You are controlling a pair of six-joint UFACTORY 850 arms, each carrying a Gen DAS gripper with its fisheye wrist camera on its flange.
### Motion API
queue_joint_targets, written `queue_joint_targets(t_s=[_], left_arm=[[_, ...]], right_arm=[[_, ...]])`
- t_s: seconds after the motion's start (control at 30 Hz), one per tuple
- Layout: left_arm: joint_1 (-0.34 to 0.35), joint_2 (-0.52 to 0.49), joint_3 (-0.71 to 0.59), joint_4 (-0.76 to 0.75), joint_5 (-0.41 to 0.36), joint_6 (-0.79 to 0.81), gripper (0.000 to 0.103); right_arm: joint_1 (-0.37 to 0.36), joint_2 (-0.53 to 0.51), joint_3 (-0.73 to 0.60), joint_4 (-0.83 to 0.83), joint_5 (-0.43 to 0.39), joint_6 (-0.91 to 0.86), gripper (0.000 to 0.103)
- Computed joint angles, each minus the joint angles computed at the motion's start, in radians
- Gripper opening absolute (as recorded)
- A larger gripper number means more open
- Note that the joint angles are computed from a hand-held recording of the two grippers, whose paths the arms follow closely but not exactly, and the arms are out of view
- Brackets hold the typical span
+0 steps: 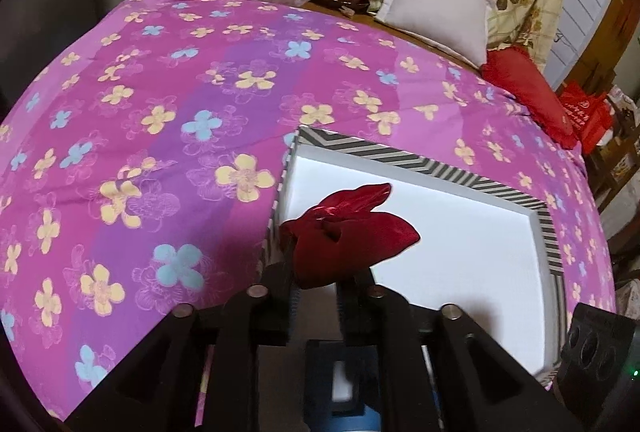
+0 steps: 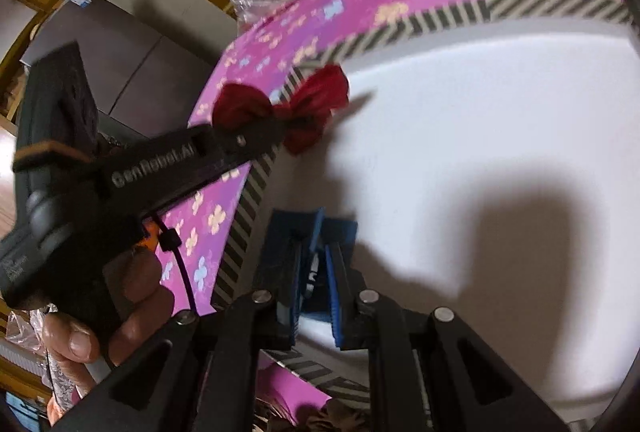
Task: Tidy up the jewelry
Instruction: 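Lower the blue claw clip into the tray while the left tool sets the red bow on it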
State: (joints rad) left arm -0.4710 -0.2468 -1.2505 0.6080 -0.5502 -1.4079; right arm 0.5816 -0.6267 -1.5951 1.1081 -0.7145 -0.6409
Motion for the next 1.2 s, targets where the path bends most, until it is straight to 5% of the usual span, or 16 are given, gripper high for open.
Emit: queue_joint_targets(t_s=[0.1, 0.23, 0.4, 0.6, 0.77, 1.2], left_arm=[[0.001, 0.005, 0.006, -0.003, 0.000, 0.011, 0.035], [0.017, 0.037, 0.039, -0.084, 0.067, 0.055, 0.037], [-0.001, 0.077, 0.070, -0.041, 0.056, -0.007, 0.041], [-0.016, 0.116, 0.103, -0.051, 0.052, 0.005, 0.042], [-0.008, 0.180, 0.162, -0.154, 0.172, 0.075, 0.050], [-0.069, 0.256, 0.214, -0.031, 0.112, -0.085, 0.050]], right_arm=[[-0.006, 0.025, 0.035, 0.000, 0.024, -0.001, 0.045], [-0.028, 0.077, 0.091, 0.030, 0.040, -0.038, 0.047], [-0.040, 0.125, 0.123, 0.001, 0.066, -0.038, 0.056], [-0.056, 0.183, 0.180, -0.006, 0.068, -0.036, 0.056], [-0.046, 0.231, 0.213, -0.043, 0.085, -0.051, 0.057], [-0.037, 0.308, 0.278, -0.065, 0.092, -0.071, 0.061]])
